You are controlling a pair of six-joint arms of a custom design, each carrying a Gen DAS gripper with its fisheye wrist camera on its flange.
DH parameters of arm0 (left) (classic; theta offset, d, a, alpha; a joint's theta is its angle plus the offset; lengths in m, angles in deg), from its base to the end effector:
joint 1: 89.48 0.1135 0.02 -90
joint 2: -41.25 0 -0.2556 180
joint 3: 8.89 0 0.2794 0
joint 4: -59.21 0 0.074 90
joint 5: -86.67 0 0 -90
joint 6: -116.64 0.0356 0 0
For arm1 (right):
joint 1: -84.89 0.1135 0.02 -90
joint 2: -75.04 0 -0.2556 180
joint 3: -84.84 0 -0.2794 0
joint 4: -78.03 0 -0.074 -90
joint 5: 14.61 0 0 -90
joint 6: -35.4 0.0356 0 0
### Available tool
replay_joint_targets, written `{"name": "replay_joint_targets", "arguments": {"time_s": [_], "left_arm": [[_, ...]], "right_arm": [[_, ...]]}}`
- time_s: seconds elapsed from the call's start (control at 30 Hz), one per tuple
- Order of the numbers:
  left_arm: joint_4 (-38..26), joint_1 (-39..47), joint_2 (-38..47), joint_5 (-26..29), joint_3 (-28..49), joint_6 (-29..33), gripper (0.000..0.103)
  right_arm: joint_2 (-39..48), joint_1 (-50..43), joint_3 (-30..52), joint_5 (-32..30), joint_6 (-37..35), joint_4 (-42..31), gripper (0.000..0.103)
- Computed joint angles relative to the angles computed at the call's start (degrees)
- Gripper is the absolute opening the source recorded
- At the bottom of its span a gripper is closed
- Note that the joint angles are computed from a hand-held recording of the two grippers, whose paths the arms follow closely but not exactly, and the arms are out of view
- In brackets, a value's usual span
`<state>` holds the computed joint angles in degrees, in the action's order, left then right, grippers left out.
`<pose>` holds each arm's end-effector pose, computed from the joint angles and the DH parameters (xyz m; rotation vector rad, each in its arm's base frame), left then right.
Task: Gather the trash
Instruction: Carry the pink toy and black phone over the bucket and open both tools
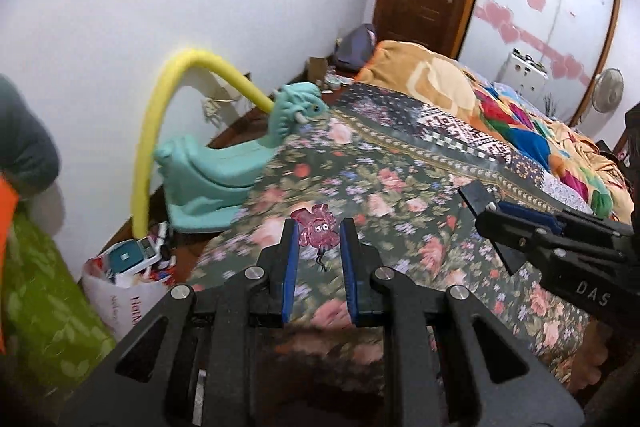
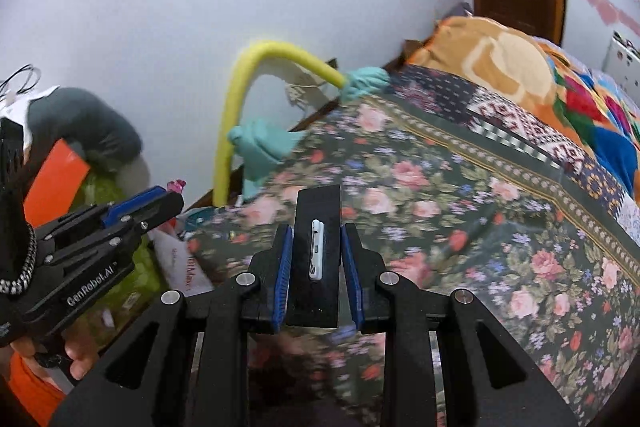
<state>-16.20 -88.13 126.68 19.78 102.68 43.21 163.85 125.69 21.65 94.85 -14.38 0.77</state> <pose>0.3203 -0.0064 0.4105 0.4903 2.3165 -0.3403 0.2588 0.2077 0.4187 0.1393 2.3784 0.2635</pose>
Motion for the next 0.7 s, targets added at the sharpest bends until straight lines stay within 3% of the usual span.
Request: {"name": "replay_joint_targets", "arguments": {"time_s": [0.4, 0.7], "left_arm": [[-5.4, 20.3, -3.5, 6.6, -5.0, 14.0, 0.019], [-7.0, 33.9, -2.0, 7.6, -10.5, 25.8, 0.019]], "right_arm": [[14.8, 12.8, 16.3, 2.9, 2.9, -2.1, 0.023], [28.1, 16.9, 27.3, -1.8, 3.5, -3.8, 0.023]]}}
